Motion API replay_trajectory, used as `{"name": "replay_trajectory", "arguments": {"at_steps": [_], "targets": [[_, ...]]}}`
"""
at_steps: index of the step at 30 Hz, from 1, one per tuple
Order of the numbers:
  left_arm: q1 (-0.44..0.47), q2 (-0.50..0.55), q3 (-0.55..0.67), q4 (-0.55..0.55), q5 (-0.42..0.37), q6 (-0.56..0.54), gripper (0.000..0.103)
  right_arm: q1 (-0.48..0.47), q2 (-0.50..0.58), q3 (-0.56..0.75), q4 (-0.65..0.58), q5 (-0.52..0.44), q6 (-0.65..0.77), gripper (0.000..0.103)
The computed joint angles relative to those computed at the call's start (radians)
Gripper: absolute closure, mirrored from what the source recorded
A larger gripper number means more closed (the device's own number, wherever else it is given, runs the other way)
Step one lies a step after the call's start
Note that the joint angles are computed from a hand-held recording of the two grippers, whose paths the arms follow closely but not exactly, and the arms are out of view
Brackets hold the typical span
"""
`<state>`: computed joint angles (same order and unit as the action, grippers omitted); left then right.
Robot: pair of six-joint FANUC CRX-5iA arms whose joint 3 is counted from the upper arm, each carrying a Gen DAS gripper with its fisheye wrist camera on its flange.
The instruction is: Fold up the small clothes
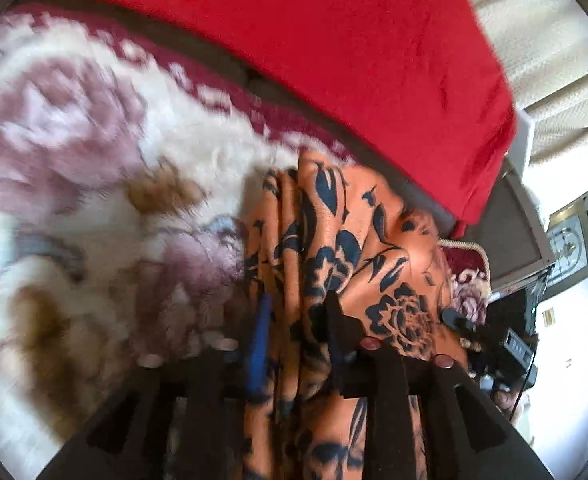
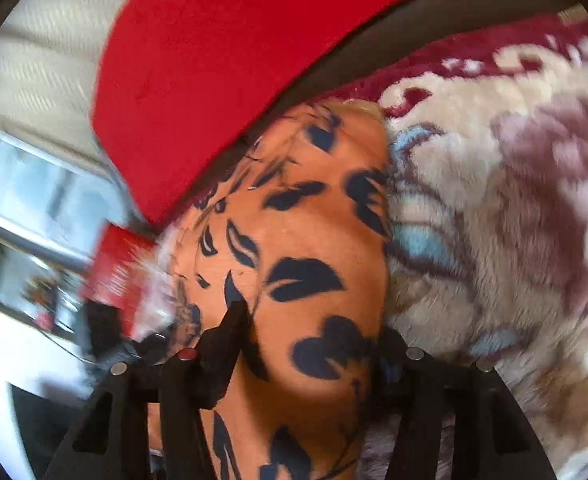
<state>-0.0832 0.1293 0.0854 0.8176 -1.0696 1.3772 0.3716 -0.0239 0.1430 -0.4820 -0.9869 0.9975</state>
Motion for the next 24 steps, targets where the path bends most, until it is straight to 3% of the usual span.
{"name": "replay_trajectory", "arguments": {"at_steps": [1, 3, 5, 10, 11, 12, 13, 15, 18, 24], "targets": [[0.004, -0.041, -0.037, 0.014, 0.027, -0.037, 0.06, 0.012, -0.027, -0.021, 0.019, 0.012, -0.016, 0.033], [0.012, -0.09, -0.053, -0.028, 0.029, -0.039, 0.039, 0.023, -0.072, -0.056, 0.029, 0.038, -0.006, 0.027], [0.012, -0.148, -0.126, 0.009, 0.059, -0.056, 0.032, 0.014, -0.091, -0.059, 0.014, 0.013, -0.018, 0.026], [-0.027, -0.13, -0.127, -0.039, -0.001, -0.052, 0.032, 0.012, -0.082, -0.051, -0.041, -0.055, 0.027, 0.026], [-0.031, -0.112, -0.127, -0.039, -0.028, -0.041, 0.035, 0.038, -0.081, -0.055, -0.01, -0.062, 0.02, 0.026], [-0.031, -0.105, -0.139, -0.031, -0.031, -0.048, 0.048, 0.058, -0.089, -0.07, 0.023, -0.047, 0.01, 0.026], [-0.03, -0.106, -0.153, -0.018, -0.025, -0.063, 0.051, 0.067, -0.093, -0.073, 0.033, -0.038, 0.008, 0.028], [-0.023, -0.112, -0.173, 0.014, -0.024, -0.067, 0.069, 0.075, -0.07, -0.041, 0.045, -0.068, 0.019, 0.051], [-0.029, -0.143, -0.142, -0.035, -0.017, -0.062, 0.075, 0.127, -0.05, 0.011, 0.152, -0.11, 0.012, 0.063], [-0.104, -0.134, -0.09, 0.007, 0.052, -0.082, 0.075, 0.147, -0.106, 0.054, 0.284, -0.106, 0.015, 0.066]]}}
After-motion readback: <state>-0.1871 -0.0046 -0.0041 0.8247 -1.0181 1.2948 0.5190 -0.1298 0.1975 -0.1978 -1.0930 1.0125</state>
